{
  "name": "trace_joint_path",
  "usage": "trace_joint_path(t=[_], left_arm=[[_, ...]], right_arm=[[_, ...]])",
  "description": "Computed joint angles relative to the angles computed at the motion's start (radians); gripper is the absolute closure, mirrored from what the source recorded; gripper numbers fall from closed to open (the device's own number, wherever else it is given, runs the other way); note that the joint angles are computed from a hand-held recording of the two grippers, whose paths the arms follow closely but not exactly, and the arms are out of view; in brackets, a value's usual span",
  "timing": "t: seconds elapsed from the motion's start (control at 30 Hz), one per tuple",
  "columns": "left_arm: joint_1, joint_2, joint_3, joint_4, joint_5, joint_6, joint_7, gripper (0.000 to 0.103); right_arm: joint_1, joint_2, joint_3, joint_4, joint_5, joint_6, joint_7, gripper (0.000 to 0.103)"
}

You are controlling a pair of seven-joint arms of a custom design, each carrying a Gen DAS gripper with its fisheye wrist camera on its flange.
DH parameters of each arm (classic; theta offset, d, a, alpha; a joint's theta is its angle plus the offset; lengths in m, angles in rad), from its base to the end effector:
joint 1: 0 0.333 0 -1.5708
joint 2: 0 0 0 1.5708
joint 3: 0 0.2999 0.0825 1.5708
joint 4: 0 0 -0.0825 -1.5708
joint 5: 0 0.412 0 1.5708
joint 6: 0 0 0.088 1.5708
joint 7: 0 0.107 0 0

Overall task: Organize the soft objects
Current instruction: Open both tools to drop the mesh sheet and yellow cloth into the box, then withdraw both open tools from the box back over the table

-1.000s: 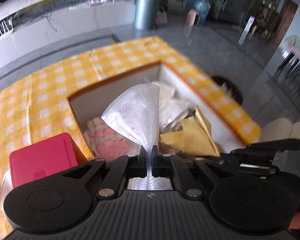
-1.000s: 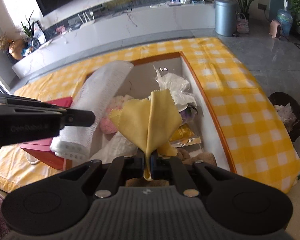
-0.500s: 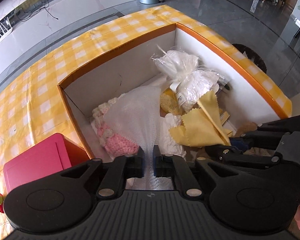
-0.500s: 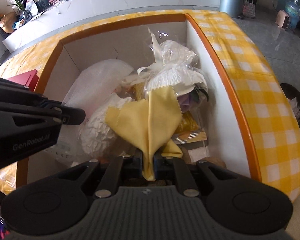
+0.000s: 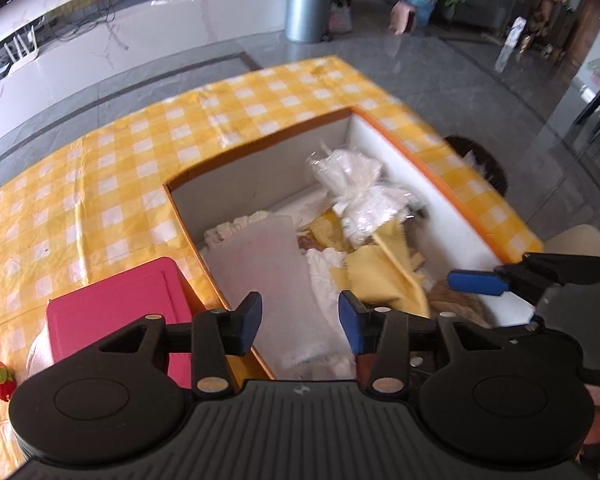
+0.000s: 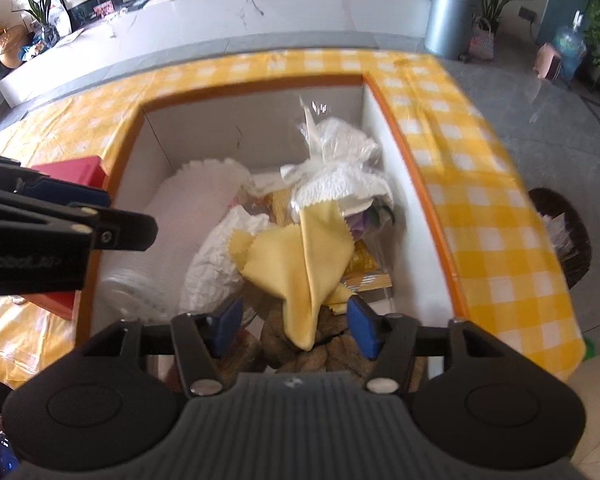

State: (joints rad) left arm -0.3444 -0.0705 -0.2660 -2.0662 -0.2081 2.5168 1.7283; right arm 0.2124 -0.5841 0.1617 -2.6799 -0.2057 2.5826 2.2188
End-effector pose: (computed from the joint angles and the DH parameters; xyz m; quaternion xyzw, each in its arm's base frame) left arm 0.4916 -0.3448 0.4927 -0.4346 0.8606 -0.2546 0.0751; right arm 0.3995 0.1585 0.4365 -0.6368 0.7256 -0.1779 0.1908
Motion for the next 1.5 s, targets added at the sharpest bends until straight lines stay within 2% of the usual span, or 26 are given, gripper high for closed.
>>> trace_joint_path(t=[0.13,0.23,0.3,0.37,0.43,0.5,0.67,0.73,0.87,1.03,1.17,1.3,1.4,1.5], left_arm=[[-0.021,-0.124,0.028,-0.115,-0.134,0.076,0.107,0.052],[-0.057,-0.238,0.063,-0.237,-0.219,0.18,0.196,0.052],[-0.078,-0.313,0.081,-0.321,-0.236,0.255,0.226,0.052],[-0.089,-0.389,0.093,-0.403,-0.223,0.311,0.228,0.052],[-0.086,-0.461,0.097,-0.478,-0.19,0.347,0.197,0.052],[-0.083,-0.524,0.107,-0.544,-0.164,0.368,0.161,0.052],[-0.076,-0.655,0.163,-0.667,-0.108,0.342,0.103,0.052],[-0.057,-0.708,0.182,-0.716,-0.084,0.32,0.089,0.052],[0.011,-0.8,0.185,-0.791,-0.03,0.277,0.033,0.052],[0.051,-0.911,0.248,-0.876,-0.013,0.22,0.022,0.052],[0.097,-0.971,0.296,-0.926,-0.012,0.2,0.04,0.052],[0.131,-1.009,0.361,-0.955,-0.035,0.197,0.095,0.052],[0.154,-0.994,0.39,-0.945,-0.059,0.182,0.126,0.052],[0.158,-0.963,0.416,-0.929,-0.093,0.187,0.16,0.052]], right_arm=[[-0.006,-0.085,0.052,-0.023,-0.034,-0.015,0.066,0.041],[0.0,-0.161,0.104,-0.053,-0.066,-0.003,0.134,0.041],[0.005,-0.214,0.151,-0.076,-0.096,0.013,0.191,0.04],[0.019,-0.257,0.194,-0.098,-0.121,0.039,0.248,0.033],[0.045,-0.278,0.223,-0.113,-0.13,0.063,0.297,0.025],[0.076,-0.277,0.247,-0.116,-0.128,0.076,0.342,0.025],[0.128,-0.236,0.309,-0.112,-0.126,0.117,0.484,0.024],[0.142,-0.196,0.334,-0.086,-0.141,0.108,0.515,0.022],[0.15,-0.111,0.384,-0.036,-0.193,0.111,0.601,0.022],[0.133,0.012,0.441,0.06,-0.299,0.08,0.681,0.022],[0.139,0.105,0.45,0.124,-0.39,0.068,0.722,0.022],[0.171,0.176,0.429,0.175,-0.46,0.057,0.751,0.022],[0.202,0.237,0.404,0.219,-0.482,0.028,0.759,0.022],[0.238,0.293,0.358,0.254,-0.479,0.043,0.76,0.014]])
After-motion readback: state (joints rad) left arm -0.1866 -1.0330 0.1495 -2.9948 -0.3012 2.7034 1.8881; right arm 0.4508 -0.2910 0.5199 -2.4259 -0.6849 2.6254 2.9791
